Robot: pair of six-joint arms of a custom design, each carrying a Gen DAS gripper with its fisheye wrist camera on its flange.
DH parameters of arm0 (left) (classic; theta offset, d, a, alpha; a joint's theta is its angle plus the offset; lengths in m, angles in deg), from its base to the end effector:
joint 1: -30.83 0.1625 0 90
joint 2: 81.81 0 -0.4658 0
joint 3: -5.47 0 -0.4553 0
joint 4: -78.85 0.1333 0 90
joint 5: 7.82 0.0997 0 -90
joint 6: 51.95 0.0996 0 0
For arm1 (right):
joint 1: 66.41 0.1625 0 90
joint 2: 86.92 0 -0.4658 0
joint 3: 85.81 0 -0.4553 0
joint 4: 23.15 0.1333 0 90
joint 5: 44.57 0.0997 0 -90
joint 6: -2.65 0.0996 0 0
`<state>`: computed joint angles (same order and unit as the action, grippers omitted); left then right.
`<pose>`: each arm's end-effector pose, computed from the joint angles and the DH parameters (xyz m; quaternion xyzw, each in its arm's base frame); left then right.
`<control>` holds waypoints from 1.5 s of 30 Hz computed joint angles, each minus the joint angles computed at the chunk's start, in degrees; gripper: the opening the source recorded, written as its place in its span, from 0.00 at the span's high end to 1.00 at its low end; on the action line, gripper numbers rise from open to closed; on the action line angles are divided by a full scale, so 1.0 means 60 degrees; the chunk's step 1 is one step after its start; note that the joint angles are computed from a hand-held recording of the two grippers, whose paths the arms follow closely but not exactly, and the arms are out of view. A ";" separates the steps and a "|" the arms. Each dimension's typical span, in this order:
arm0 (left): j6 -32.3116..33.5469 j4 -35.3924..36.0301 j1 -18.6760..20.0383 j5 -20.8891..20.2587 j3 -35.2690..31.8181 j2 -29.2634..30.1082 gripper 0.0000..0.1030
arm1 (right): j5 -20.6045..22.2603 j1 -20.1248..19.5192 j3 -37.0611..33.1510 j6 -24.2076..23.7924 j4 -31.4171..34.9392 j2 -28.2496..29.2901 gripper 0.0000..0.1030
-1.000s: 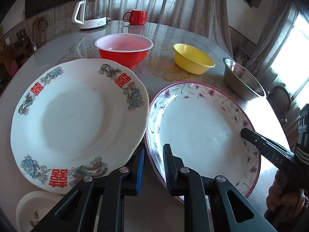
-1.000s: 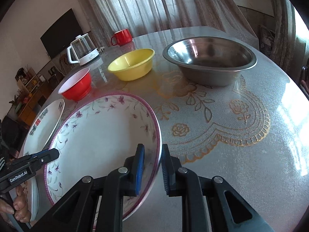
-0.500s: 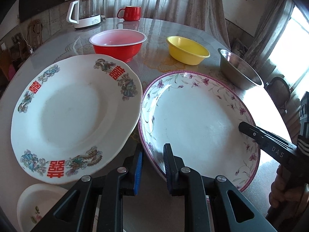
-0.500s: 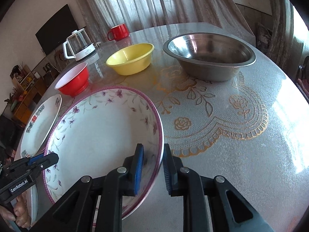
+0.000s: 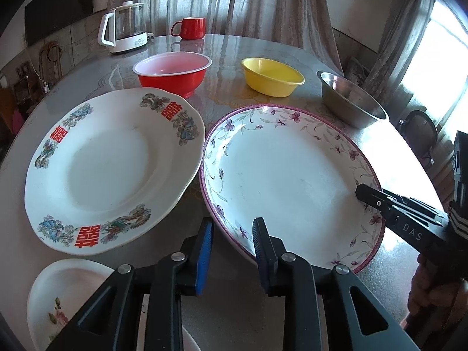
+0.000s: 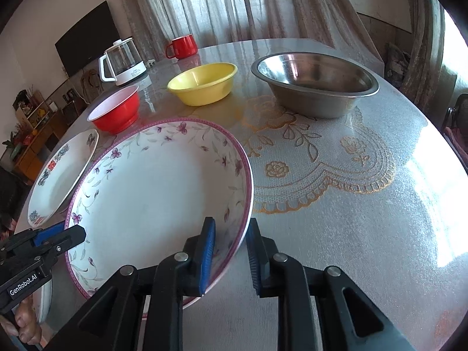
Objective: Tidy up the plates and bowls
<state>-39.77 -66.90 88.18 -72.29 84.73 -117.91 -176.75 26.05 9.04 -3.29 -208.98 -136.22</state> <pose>-0.2969 -0.7900 0.0595 0.3472 0.9054 -0.1443 0.1971 0.0983 -0.7395 0.2201 -0.0906 -0.8536 0.3863 0.3376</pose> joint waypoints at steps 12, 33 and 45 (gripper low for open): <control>0.0120 -0.0976 -0.0019 -0.0150 0.0828 -0.0635 0.68 | -0.0170 0.0135 0.0187 0.0559 0.0263 -0.0075 0.73; -0.0237 -0.1928 0.0096 0.0404 0.1466 -0.1274 0.60 | -0.0830 0.0645 0.0518 -0.0115 -0.1363 -0.0016 0.72; -0.0546 -0.2282 0.0257 0.0983 0.1457 -0.1398 0.54 | 0.0963 0.0819 0.0134 -0.0716 -0.0726 0.0264 0.68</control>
<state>-43.05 -80.60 89.72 -66.39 93.47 -126.30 -170.98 30.96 9.84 -7.58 -213.33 -134.64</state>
